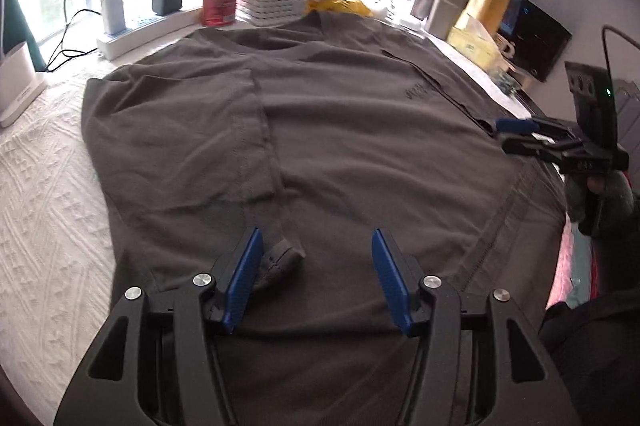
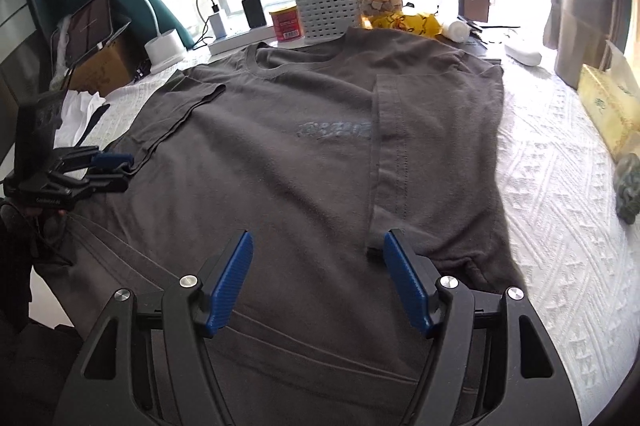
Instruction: Fold small clothes
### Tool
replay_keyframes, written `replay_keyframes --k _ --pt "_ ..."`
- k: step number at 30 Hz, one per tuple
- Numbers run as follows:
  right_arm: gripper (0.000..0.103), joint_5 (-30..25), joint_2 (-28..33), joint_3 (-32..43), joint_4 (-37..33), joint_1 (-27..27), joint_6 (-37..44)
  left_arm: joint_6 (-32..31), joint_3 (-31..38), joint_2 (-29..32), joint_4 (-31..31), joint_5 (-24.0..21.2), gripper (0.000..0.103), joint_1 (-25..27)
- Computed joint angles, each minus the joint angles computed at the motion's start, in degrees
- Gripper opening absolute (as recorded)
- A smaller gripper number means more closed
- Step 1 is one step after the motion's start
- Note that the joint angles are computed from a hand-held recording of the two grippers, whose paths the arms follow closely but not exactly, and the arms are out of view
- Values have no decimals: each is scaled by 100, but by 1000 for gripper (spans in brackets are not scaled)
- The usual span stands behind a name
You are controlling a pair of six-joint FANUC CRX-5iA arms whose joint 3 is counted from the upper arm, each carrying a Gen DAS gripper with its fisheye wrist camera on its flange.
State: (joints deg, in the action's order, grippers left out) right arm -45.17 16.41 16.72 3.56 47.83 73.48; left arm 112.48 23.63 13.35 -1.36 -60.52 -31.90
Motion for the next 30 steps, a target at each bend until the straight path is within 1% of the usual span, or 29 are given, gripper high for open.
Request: replay_keyframes --k 2,4,8,10,13,17,21,25,27,30 --pt "72 81 -101 -170 168 -11 -197 -60 75 23 -88 -107 57 -110" --pt "72 176 -207 -336 282 -30 -370 21 202 60 -311 -269 57 -227" --pt "72 306 -357 -553 362 -47 -502 120 108 13 -342 -179 57 -248" --pt "72 355 -421 -645 382 -45 -543 54 142 38 -411 -199 57 -273" --pt "72 459 -525 -795 456 -31 -655 171 224 76 -386 -289 57 -248" --pt "72 598 -732 -1060 692 -5 -860 451 403 118 -593 -434 57 -339" --pt "72 699 -944 -1321 915 -20 -1055 707 432 15 -849 -425 57 -450" --pt "72 708 -1086 -1515 1080 -33 -1196 1127 494 -131 -1230 -552 57 -635" --pt "72 675 -1179 -1637 1145 -31 -1245 1407 517 -231 -1482 -694 57 -776" --pt "72 578 -1325 -1850 1280 -4 -1350 1871 579 -360 -1996 -1065 57 -1065"
